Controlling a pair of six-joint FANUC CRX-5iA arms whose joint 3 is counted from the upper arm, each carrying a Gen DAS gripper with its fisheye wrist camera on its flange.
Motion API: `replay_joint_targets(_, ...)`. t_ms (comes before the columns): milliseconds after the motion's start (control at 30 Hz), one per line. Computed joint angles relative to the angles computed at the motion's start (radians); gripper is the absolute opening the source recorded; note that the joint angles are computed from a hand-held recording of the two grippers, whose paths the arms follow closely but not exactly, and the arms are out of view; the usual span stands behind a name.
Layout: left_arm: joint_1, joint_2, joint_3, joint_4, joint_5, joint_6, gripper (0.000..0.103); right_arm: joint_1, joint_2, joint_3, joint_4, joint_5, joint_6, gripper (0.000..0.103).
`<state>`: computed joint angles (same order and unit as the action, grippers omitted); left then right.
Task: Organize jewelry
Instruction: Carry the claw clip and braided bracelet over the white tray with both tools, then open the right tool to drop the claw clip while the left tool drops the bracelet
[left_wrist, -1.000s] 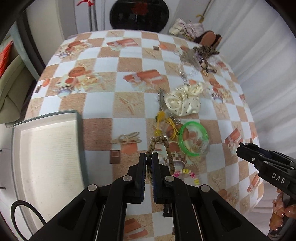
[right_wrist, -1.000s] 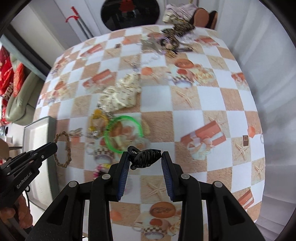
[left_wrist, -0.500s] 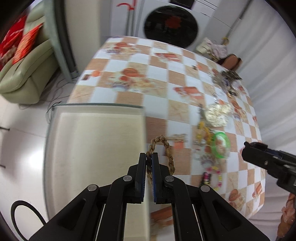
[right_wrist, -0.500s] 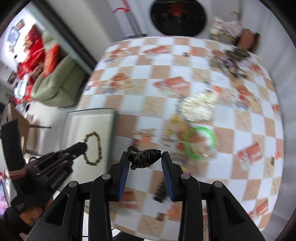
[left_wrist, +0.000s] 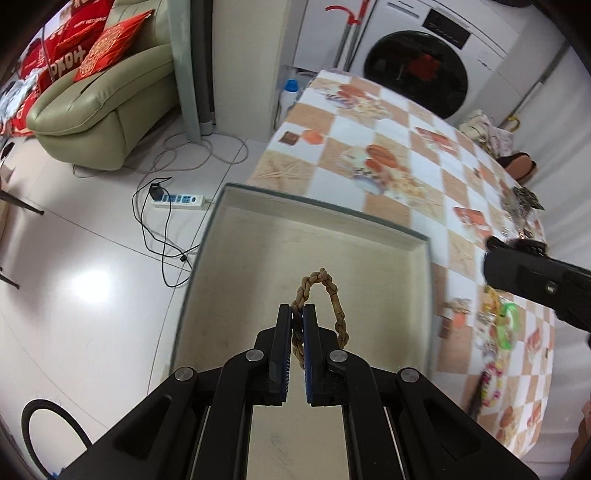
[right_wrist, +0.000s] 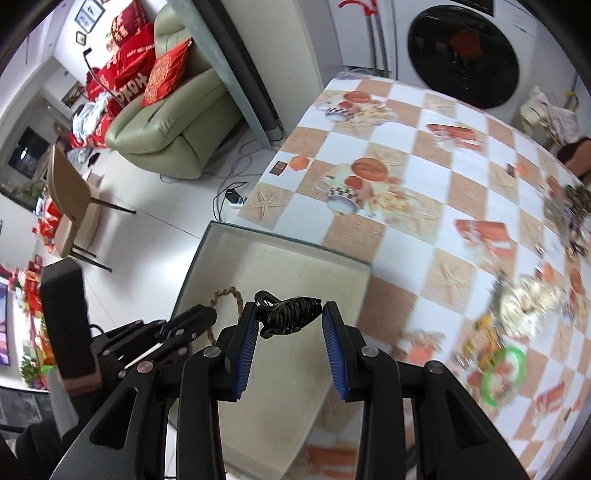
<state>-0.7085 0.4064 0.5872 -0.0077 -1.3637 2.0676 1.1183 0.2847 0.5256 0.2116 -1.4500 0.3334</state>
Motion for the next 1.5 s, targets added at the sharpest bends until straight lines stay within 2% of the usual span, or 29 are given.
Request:
replay_joint_targets(200, 0.022, 0.025, -0.033, -0.009, 0.032, -0.002, 0.01, -0.06, 0.057, -0.032, -0.08, 0.067, 0.032, 0.038)
replay_joint_targets(467, 0.015, 0.047, -0.036, -0.047, 0.036, -0.003, 0.01, -0.074, 0.073, -0.105, -0.106, 0.12, 0.023, 0.038)
replay_joint_targets(800, -0.018, 0.09, 0.054, -0.122, -0.048, -0.016, 0.01, -0.07, 0.062, -0.133, -0.096, 0.143, 0.018, 0.04)
replay_joint_targets(933, -0.025, 0.103, 0.079, -0.139, -0.074, -0.017, 0.01, -0.085, 0.035, -0.165, -0.126, 0.185, 0.012, 0.052)
replay_joint_targets(1233, -0.03, 0.115, 0.104, -0.15, -0.105, -0.018, 0.011, -0.101, -0.036, -0.228, -0.139, 0.264, -0.033, 0.063)
replay_joint_targets(1500, -0.035, 0.128, 0.128, -0.159, -0.135, -0.026, 0.011, -0.068, -0.085, -0.229, -0.073, 0.228, -0.103, 0.074)
